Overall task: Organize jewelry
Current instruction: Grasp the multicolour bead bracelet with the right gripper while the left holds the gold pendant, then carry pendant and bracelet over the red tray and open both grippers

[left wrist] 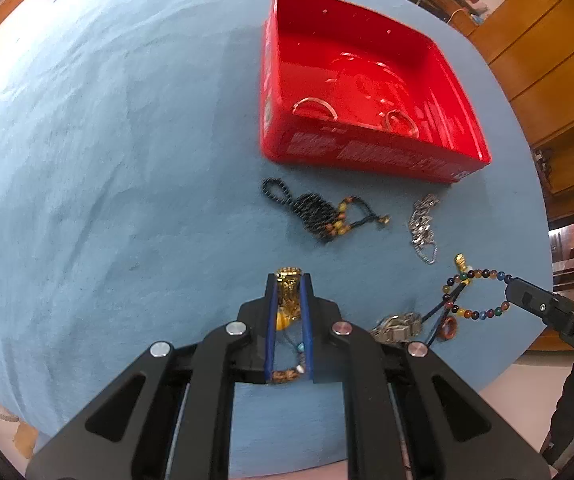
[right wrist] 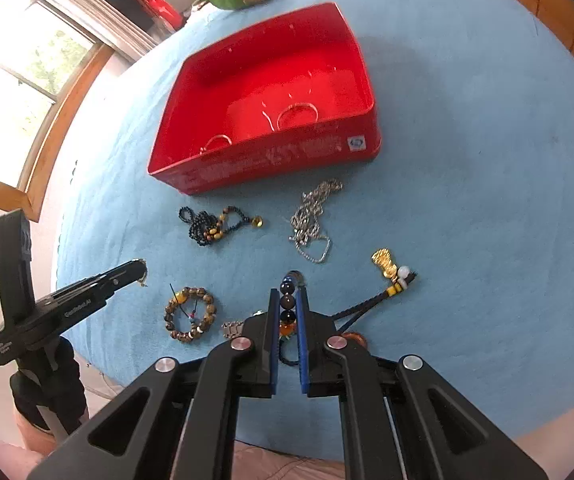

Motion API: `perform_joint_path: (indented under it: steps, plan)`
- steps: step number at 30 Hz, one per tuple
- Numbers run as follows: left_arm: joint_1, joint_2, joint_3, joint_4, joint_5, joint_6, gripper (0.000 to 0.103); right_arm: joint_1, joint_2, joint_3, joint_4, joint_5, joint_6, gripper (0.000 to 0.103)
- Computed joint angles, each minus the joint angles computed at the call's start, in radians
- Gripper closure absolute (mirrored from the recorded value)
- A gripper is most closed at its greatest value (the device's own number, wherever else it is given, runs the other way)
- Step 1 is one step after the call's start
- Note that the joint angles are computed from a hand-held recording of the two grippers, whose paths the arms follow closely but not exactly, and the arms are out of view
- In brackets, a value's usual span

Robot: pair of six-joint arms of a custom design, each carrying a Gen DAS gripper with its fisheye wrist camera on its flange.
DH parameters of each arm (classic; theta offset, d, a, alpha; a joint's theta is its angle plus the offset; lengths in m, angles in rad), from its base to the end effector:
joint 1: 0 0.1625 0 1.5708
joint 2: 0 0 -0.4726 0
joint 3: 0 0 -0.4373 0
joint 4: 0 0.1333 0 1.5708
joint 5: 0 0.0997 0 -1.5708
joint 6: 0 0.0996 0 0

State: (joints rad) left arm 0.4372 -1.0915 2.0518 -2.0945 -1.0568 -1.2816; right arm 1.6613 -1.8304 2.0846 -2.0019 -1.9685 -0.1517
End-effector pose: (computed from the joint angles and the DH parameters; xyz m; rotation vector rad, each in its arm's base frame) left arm -0.3960 -0.3863 0.1028 -0.0399 2.5306 -0.4216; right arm 0.1320 -0.4060 0.4364 0.2814 -2.7164 0.2252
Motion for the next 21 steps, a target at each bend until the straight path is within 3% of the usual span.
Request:
perform_joint_path:
  steps: [10,21]
  plan:
    - [0.002,0.055,-0.115,0.067,0.064,0.052,0.094,0.030,0.052,-0.088,0.012,0.001,-0.040,0.096]
    - [0.074,0.132,-0.268,0.060,0.172,0.211,0.094,0.090,0.240,-0.247,-0.101,0.011,-0.113,0.096]
